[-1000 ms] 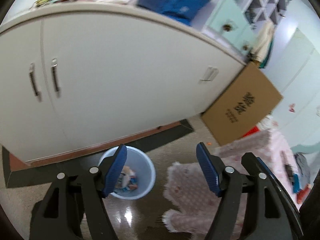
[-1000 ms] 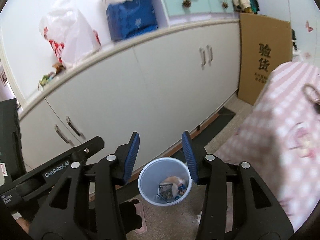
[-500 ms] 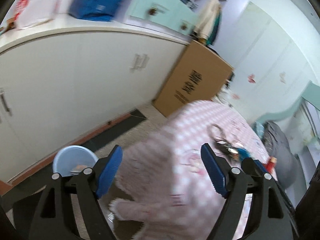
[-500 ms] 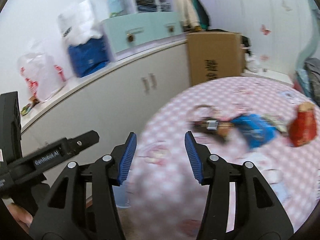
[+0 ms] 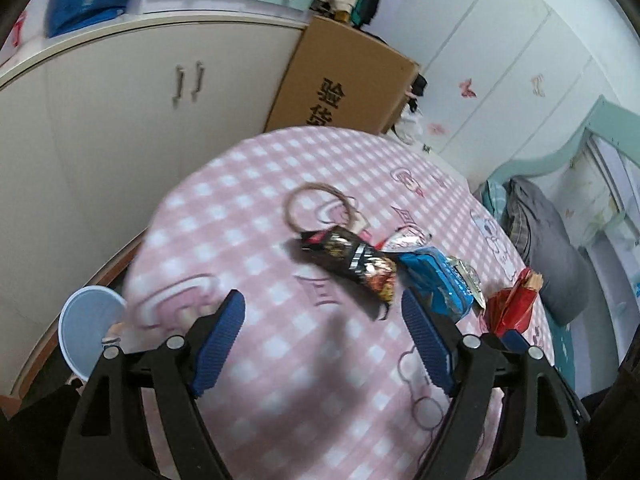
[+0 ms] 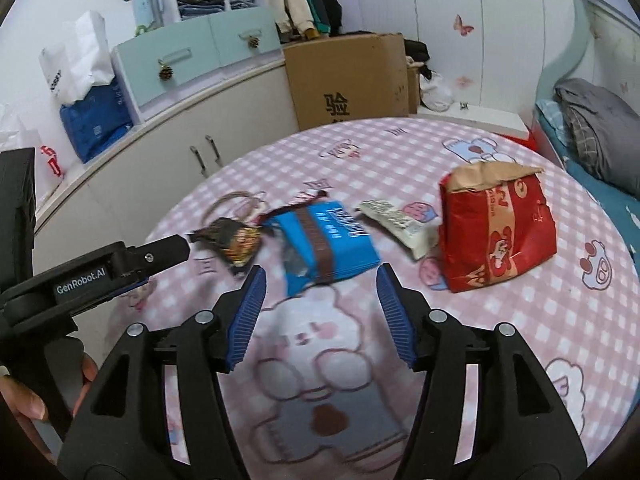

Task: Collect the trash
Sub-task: 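Grasp the black snack wrapper with the left tool while the right tool grasps the blue-silver wrapper, then carry both wrappers to the wastebasket and open the right tool over it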

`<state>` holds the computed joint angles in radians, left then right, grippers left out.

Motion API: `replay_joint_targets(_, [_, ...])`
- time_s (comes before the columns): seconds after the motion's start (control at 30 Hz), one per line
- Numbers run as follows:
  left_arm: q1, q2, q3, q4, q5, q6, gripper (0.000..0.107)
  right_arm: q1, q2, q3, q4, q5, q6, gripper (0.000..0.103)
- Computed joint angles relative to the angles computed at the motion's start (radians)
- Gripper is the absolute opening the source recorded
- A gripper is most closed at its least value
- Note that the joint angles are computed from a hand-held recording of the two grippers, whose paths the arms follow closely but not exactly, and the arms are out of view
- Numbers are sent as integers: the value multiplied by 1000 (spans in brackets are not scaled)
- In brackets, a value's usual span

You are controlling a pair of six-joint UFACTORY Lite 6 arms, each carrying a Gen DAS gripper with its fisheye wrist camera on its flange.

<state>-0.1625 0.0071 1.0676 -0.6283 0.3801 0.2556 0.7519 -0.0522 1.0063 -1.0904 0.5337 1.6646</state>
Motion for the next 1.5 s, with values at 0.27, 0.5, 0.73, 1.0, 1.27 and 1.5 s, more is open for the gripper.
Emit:
replay_joint_targets(0.27, [-80,166,145,120,-35,-146,61,-124,16,-11,104,-154,-134,58])
replay_joint_targets(0.5, [-47,220,169,-23,-27,6,13,-137,104,81,212,-157,-281,64])
replay_joint_targets(0.73, [21,159,88,-356,30,382,0,-149,244,229,373,-121,-465,64])
replay_joint_targets(1.0, [80,32,-27,-454,76,537,0,-135,284,275,373,-76,-469,26])
replay_joint_targets(1.27, [197,-126,-137,-504,187,636,0,-39,166,180,180,-8,-238,5])
replay_joint_targets(1.5, [362,-283,-212,-508,323,680,0,99,81,189,92,121,-134,4])
